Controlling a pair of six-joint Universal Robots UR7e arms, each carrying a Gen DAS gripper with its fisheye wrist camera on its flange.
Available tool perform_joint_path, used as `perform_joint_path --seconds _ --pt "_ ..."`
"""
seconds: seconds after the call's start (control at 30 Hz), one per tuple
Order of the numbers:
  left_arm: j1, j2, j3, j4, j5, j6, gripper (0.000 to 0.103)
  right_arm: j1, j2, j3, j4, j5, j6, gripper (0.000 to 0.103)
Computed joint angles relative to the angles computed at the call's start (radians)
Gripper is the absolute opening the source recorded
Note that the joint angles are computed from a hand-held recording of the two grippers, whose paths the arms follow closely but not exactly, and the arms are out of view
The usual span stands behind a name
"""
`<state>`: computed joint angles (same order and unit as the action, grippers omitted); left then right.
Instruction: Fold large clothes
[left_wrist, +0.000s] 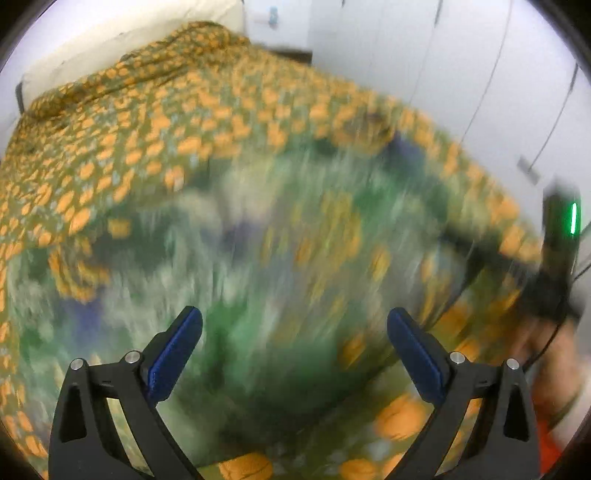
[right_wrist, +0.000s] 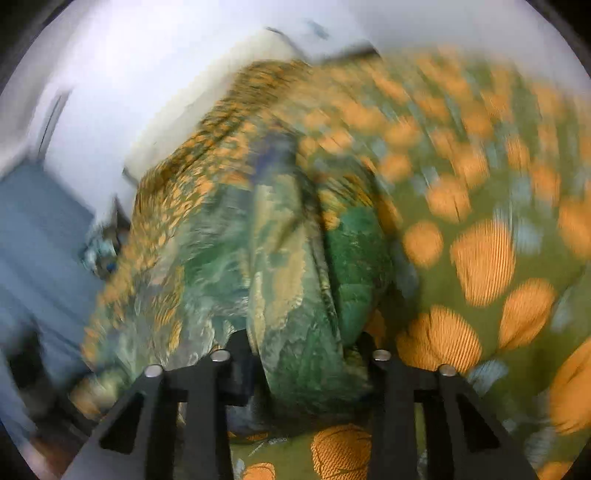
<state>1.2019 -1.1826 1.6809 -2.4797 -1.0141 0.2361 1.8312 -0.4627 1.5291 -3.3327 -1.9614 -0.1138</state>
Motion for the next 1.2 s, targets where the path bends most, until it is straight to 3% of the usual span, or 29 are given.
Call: perform_joint_path --seconds 0.13,0.23,0.3,0.37,0.47,0.53,0.57,0.6,0.67,0.7,0.8,0.87,0.93,1.1,1.2 --pt "-0.02 0.04 -0.167 0.185 -0.148 -0.051 0.101 0.118 0.069 -0.029 -0.19 -0.112 -0.328 0.03" --pt "-0.04 0.079 -0.257 0.294 -0.187 -0.066 0.101 0.179 0.121 -0.061 -0.269 -0.139 -0.507 0.03" --pt "-0.054 0.101 -0.304 0.377 -0.176 -0.091 0.101 0.227 0.171 -0.091 -0.328 -0.154 -0.675 0.03" --pt "-0.062 0.119 -0.339 0.439 -0.127 -0.104 0.101 0.26 0.211 -0.108 -0.378 -0.163 -0.814 0.03" --pt "-0.097 0.111 -0.286 0.465 0.055 -0.111 0.101 0.298 0.286 -0.152 -0.466 -0.166 -1.044 0.029" --pt "-0.111 0.105 -0.237 0.442 0.164 -0.097 0.098 0.307 0.314 -0.176 -0.481 -0.165 -1.107 0.028" --pt "-0.111 0.102 -0.208 0.415 0.215 -0.088 0.08 0.306 0.321 -0.185 -0.483 -0.163 -1.127 0.028" --pt "-0.107 0.101 -0.2 0.407 0.231 -0.09 0.057 0.307 0.326 -0.189 -0.485 -0.163 -1.137 0.028" --pt "-0.081 0.096 -0.217 0.419 0.169 -0.123 0.035 0.306 0.326 -0.191 -0.471 -0.167 -1.134 0.028" --pt "-0.076 0.096 -0.225 0.423 0.156 -0.137 0.03 0.305 0.324 -0.188 -0.465 -0.17 -1.127 0.028" --pt "-0.064 0.089 -0.242 0.413 0.119 -0.14 0.025 0.299 0.308 -0.177 -0.445 -0.164 -1.069 0.037" --pt "-0.063 0.072 -0.244 0.404 0.11 -0.134 0.025 0.291 0.265 -0.112 -0.431 -0.106 -0.999 0.063" --pt "-0.046 0.055 -0.27 0.419 0.081 -0.127 0.025 0.284 0.222 -0.053 -0.406 -0.077 -0.916 0.072" --pt "0.014 0.002 -0.314 0.444 0.042 -0.107 0.026 0.243 0.109 0.069 -0.293 0.013 -0.687 0.072" --pt "0.065 -0.034 -0.315 0.426 0.027 -0.092 0.027 0.214 0.071 0.101 -0.269 0.065 -0.625 0.073"
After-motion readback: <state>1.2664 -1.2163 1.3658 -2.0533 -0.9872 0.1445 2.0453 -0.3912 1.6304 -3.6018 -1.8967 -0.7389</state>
